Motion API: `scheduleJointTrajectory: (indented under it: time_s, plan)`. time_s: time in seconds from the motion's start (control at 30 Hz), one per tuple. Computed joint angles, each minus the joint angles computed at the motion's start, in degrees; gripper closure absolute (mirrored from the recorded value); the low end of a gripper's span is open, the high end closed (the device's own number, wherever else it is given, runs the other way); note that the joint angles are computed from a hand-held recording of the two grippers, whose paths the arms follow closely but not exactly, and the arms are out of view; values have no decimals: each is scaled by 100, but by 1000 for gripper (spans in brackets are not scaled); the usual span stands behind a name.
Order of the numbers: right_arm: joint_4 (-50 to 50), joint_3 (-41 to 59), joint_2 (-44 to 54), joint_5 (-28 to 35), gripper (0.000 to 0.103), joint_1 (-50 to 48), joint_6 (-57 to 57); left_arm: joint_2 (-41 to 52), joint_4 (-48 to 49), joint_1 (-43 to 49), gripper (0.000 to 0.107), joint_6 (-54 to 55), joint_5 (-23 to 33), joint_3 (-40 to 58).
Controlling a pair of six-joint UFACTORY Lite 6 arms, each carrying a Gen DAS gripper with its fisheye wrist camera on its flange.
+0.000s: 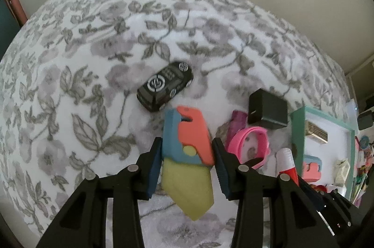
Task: Organize rigid objects
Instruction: 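Lower the red bottle into the tray with the right gripper while the left gripper lowers the toy knife in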
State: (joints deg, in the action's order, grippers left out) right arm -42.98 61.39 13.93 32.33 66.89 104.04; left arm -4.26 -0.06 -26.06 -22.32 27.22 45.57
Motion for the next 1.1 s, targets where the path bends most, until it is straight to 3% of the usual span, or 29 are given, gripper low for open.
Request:
scheduleJointTrajectory:
  time_s: [0.1,0.13,0.8,0.97,1.1]
  plan:
    - [-183,-78,-183,42,79,-11,181,-164,-12,70,66,84,60,62]
    - [-290,-101,-218,52,79,-9,293,-267,-10,98,71,118,92,39]
    - [-615,-614,-826,46,79,-17,819,-789,-50,-8,71,91,380,198]
    - [-898,-1029,-1711,846,79,200,1257,-1178,563,-741,71,-618,657,718]
    - [-822,-1610,-2570,1473,79,301,1531,-843,1560,-1849,71,-1715,948,1450]
